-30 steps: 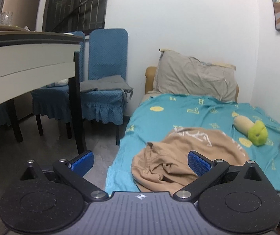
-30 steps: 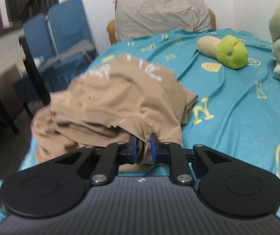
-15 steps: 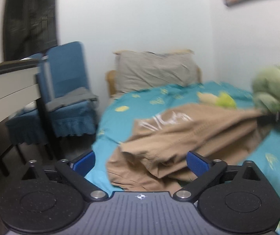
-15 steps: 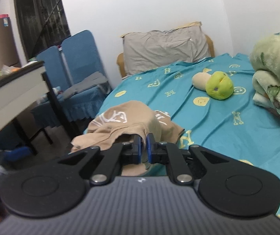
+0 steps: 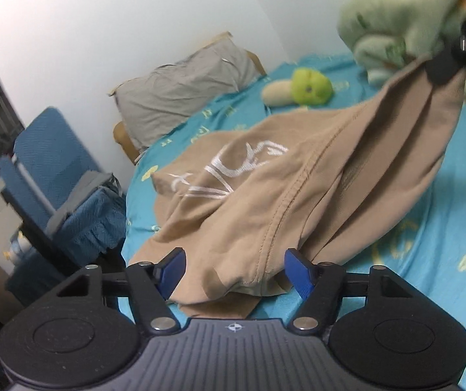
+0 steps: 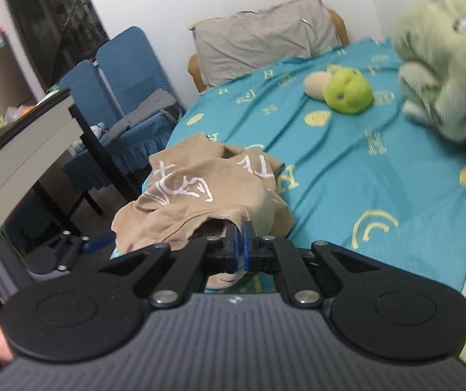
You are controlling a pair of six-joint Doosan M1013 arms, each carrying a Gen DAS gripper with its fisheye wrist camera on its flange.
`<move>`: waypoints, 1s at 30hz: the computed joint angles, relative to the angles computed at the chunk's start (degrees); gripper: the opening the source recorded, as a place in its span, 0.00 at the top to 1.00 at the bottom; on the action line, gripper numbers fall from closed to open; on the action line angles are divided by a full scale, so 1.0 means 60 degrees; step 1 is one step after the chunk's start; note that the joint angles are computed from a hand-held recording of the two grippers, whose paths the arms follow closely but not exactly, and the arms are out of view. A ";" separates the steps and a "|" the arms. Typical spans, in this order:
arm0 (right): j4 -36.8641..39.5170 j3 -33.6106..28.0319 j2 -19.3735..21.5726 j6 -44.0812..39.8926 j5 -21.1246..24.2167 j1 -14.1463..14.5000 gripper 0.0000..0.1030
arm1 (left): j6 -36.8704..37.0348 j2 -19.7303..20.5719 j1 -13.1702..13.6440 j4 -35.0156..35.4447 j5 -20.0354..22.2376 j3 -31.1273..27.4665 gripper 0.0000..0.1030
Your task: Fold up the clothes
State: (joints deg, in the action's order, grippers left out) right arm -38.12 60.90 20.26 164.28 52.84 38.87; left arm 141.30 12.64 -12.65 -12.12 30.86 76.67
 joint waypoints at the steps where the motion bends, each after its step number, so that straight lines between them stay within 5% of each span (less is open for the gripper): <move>1: -0.0010 0.0038 0.0002 0.0110 -0.0052 -0.0016 0.93 | -0.0113 0.0044 -0.0057 0.0295 -0.0250 0.0059 0.33; 10: 0.0337 -0.0113 0.0276 0.0447 -0.0143 -0.0293 0.92 | 0.0768 0.0196 -0.0166 0.0348 0.0248 0.0030 0.38; 13: 0.0388 -0.0209 0.0374 0.0377 -0.0098 -0.0318 0.92 | -0.0341 0.0406 -0.0197 0.1003 0.0489 -0.0221 0.53; 15: 0.0430 -0.0332 0.0472 0.0304 0.0111 -0.0334 0.92 | -0.1201 0.0513 -0.0154 0.1192 0.0691 -0.0453 0.77; 18: 0.0543 -0.0427 0.0547 0.0231 0.0459 -0.0378 0.92 | -0.1630 0.0446 0.0080 0.0386 0.0427 -0.0586 0.87; 23: 0.0777 -0.0400 0.0544 0.0018 0.0520 -0.0409 0.88 | -0.1470 0.0119 0.0552 -0.2403 0.0343 -0.0777 0.89; 25: 0.0918 -0.0404 0.0542 -0.0275 0.0454 -0.0396 0.67 | -0.1422 -0.0046 0.0716 -0.3321 0.0428 -0.0764 0.89; 27: 0.0635 -0.0477 0.0598 -0.0470 0.0482 -0.0264 0.22 | -0.1234 -0.0189 0.0892 -0.4126 0.0547 -0.0739 0.90; 30: 0.0233 -0.0585 0.0687 -0.1213 0.0255 -0.0040 0.20 | -0.1312 -0.0331 0.1075 -0.4520 0.0751 -0.0773 0.90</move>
State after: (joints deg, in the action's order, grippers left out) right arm -36.72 57.39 24.38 157.00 54.37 38.63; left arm 133.43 10.66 -6.20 -39.24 35.37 72.03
